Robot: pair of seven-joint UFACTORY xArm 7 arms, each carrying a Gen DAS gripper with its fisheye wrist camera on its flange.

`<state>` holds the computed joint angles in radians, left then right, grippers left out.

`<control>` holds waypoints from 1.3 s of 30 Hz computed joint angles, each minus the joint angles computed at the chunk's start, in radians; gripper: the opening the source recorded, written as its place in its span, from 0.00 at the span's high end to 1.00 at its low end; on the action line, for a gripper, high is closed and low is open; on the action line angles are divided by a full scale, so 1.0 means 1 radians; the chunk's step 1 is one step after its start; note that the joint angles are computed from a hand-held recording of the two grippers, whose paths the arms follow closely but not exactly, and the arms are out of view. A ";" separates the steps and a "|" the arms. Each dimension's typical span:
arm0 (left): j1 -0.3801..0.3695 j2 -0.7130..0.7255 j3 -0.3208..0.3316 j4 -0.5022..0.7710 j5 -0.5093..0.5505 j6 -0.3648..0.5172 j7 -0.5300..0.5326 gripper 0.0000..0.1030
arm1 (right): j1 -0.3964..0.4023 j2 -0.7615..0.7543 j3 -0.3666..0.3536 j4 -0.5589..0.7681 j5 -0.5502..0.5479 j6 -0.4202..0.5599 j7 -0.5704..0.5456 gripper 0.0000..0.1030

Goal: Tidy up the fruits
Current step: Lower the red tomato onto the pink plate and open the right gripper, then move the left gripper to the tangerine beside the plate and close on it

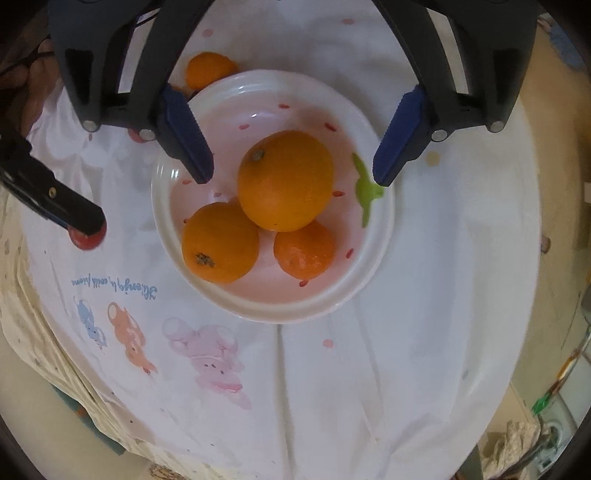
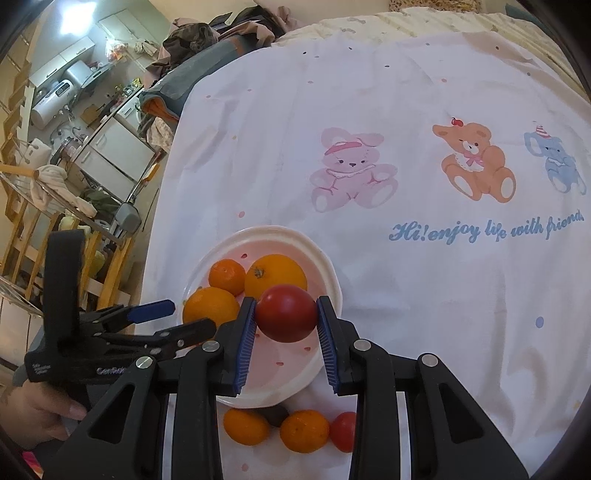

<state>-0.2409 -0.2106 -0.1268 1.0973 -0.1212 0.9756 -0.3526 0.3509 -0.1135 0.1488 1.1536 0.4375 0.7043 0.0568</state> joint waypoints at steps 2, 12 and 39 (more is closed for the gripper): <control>0.010 -0.032 -0.001 -0.010 0.030 0.010 -0.019 0.17 | 0.002 0.014 0.001 0.025 0.005 0.017 -0.001 0.67; 0.058 -0.178 -0.016 -0.037 0.184 0.128 -0.087 0.17 | 0.021 0.241 0.040 0.311 -0.072 0.132 0.056 0.66; 0.057 -0.171 0.006 -0.046 0.059 0.106 -0.095 0.17 | -0.001 0.068 0.025 0.170 -0.103 0.103 0.130 0.39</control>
